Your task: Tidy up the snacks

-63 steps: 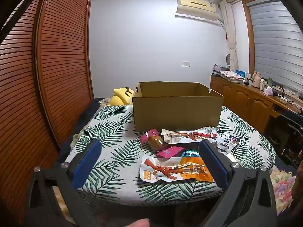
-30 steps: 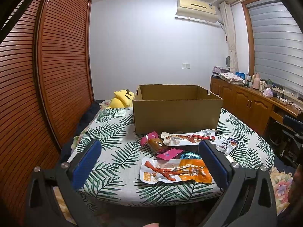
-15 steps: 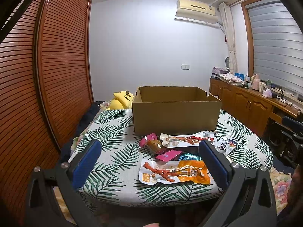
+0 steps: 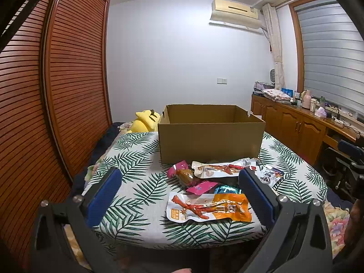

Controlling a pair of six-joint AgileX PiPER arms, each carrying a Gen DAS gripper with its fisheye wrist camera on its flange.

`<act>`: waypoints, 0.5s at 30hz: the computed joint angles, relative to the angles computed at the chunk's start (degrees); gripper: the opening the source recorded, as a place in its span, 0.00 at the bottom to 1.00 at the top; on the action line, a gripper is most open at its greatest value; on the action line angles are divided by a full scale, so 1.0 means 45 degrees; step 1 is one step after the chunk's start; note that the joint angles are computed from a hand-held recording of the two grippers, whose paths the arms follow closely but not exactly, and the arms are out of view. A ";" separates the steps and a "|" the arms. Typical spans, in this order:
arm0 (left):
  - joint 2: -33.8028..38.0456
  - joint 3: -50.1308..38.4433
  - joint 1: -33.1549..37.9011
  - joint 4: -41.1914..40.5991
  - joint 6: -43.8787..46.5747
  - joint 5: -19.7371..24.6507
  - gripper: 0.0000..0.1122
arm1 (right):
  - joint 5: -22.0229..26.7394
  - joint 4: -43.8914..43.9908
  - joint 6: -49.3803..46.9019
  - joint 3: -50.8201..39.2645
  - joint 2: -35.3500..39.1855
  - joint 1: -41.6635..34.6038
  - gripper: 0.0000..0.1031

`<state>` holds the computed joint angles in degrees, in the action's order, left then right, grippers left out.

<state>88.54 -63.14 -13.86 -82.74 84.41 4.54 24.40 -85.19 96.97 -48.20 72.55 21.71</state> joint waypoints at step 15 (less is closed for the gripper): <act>-0.0027 -0.0010 0.0083 0.0727 -0.0706 0.0207 0.92 | 0.0011 -0.0059 0.0039 0.0000 0.0032 0.0006 1.00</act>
